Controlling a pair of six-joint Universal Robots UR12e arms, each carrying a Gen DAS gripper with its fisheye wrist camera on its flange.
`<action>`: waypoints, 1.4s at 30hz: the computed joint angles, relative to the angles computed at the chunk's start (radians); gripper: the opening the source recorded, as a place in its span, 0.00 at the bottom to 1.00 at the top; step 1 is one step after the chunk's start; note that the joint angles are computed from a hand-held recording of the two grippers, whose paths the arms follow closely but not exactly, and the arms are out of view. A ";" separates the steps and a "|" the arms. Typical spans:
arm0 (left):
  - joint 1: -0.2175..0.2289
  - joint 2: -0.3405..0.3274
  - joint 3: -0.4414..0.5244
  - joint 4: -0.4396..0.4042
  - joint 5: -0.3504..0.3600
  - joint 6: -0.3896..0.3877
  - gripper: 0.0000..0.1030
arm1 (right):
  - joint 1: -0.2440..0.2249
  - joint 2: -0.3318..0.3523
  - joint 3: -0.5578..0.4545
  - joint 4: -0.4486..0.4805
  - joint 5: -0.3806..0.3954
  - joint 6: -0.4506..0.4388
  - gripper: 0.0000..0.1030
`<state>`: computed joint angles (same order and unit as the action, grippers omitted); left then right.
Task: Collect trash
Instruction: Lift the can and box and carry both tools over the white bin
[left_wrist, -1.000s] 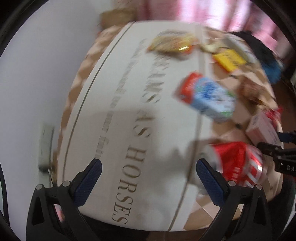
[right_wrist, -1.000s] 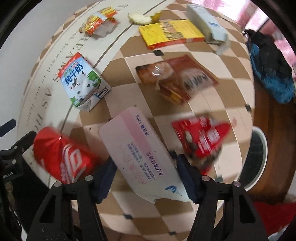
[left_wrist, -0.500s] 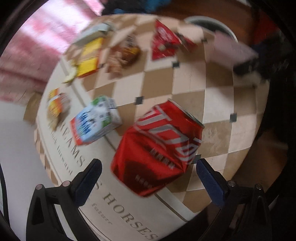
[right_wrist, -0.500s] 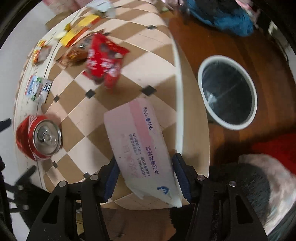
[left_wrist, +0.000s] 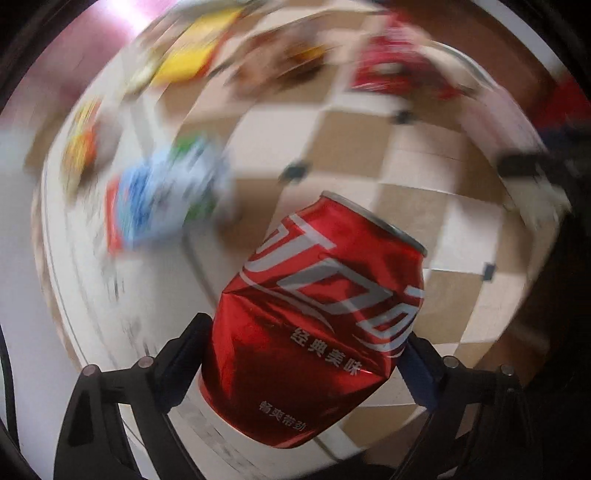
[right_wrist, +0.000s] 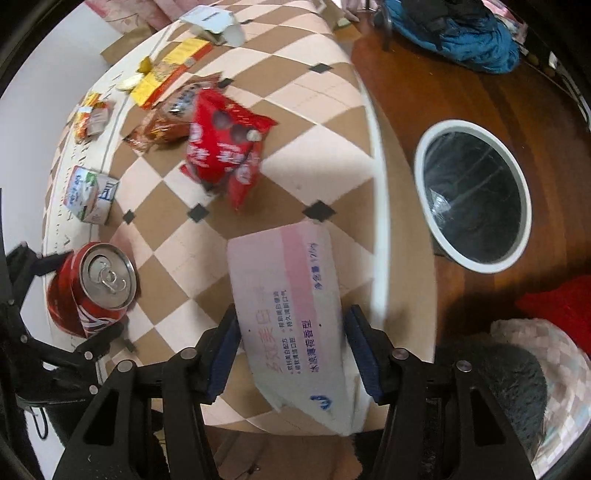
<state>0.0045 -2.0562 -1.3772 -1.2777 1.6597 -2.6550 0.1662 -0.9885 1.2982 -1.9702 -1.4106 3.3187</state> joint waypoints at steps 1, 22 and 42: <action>0.010 -0.002 0.008 -0.028 -0.017 -0.066 0.87 | 0.006 -0.001 -0.003 0.003 0.000 -0.006 0.54; 0.039 0.062 -0.068 0.172 -0.019 -0.270 0.80 | 0.100 0.025 -0.056 0.022 -0.123 -0.085 0.47; -0.063 0.138 -0.120 0.481 0.095 -0.551 0.80 | 0.062 -0.136 0.117 -0.345 -0.137 -0.041 0.47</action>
